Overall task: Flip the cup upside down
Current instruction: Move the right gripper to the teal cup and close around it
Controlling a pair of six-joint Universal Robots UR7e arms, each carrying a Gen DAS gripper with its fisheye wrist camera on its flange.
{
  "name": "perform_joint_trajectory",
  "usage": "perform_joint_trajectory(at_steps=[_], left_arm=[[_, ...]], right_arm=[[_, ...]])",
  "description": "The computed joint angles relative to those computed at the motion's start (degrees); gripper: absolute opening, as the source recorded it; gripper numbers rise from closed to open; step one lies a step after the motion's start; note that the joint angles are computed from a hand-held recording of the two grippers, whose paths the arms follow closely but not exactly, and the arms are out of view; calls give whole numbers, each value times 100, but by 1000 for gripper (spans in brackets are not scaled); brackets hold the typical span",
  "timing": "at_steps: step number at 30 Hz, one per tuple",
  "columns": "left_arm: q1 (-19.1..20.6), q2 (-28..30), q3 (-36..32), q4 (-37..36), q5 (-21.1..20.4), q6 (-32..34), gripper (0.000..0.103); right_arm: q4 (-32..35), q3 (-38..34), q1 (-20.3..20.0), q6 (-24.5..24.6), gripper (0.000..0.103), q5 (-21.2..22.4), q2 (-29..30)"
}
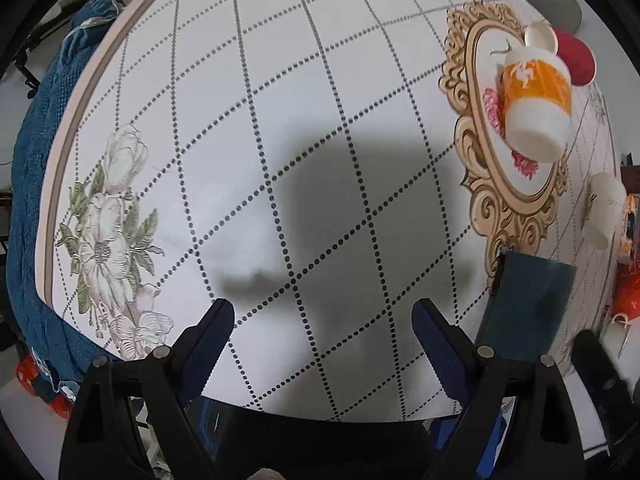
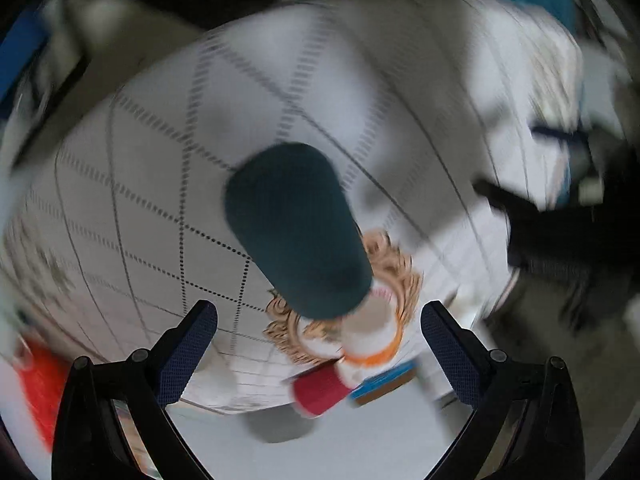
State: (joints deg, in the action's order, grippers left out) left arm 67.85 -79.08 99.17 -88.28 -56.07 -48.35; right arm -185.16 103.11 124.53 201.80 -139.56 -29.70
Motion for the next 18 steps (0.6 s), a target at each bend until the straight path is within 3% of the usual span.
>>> perform_joint_trajectory(at_steps=[3,5,18], left_arm=[[37,51,61,-34,-12,37,91],[63,47,102,-51,-36,57,91],[161,-108,299,-218,-94,151,91]], right_arm=[[-102,101,-139,-757,103,253,14],[-145,119,-172,-966,103,336,53],[29,112,-325,-1783,100,487,157]])
